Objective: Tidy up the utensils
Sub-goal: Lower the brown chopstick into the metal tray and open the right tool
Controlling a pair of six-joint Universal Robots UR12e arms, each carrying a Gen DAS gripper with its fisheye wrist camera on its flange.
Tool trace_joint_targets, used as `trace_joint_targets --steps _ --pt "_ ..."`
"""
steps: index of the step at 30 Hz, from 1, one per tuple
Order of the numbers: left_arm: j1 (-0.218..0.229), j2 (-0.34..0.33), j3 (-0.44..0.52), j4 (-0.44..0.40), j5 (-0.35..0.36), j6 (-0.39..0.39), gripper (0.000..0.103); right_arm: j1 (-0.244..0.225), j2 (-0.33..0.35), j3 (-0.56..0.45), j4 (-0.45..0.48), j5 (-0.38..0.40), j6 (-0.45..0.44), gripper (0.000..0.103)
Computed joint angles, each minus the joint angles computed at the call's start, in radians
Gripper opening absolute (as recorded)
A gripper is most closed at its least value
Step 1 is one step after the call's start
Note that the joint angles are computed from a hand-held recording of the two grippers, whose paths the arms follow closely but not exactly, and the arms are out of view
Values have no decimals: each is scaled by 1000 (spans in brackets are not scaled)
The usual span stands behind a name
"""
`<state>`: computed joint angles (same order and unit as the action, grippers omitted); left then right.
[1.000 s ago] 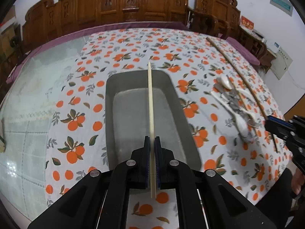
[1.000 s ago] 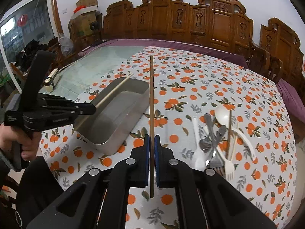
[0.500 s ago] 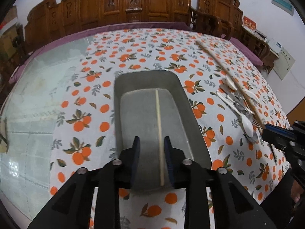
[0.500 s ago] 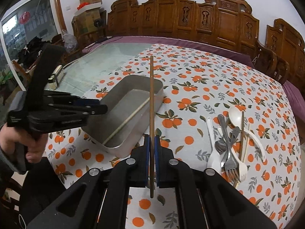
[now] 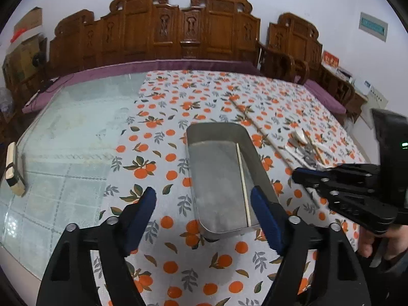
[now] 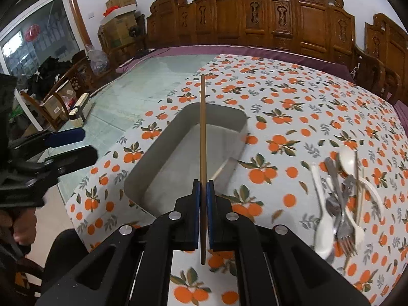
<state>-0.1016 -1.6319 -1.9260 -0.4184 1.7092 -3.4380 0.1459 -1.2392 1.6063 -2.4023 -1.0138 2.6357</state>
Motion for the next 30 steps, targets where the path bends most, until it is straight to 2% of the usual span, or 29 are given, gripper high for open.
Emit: trace_joint_targets --steps 4,11,16,25,30 --pt "-5 8 -9 26 43 0 85 22 17 -17 6 -17 12 6" --pt "5 13 -20 32 64 -4 86 51 62 -57 55 -36 66 6" --pt "11 14 -25 35 70 -11 86 66 78 -68 72 -58 65 6" --pt "9 13 -28 35 87 -14 86 60 96 -85 104 -5 29 8" --pt "-3 9 -24 42 102 -15 86 27 71 -59 64 61 -3 8"
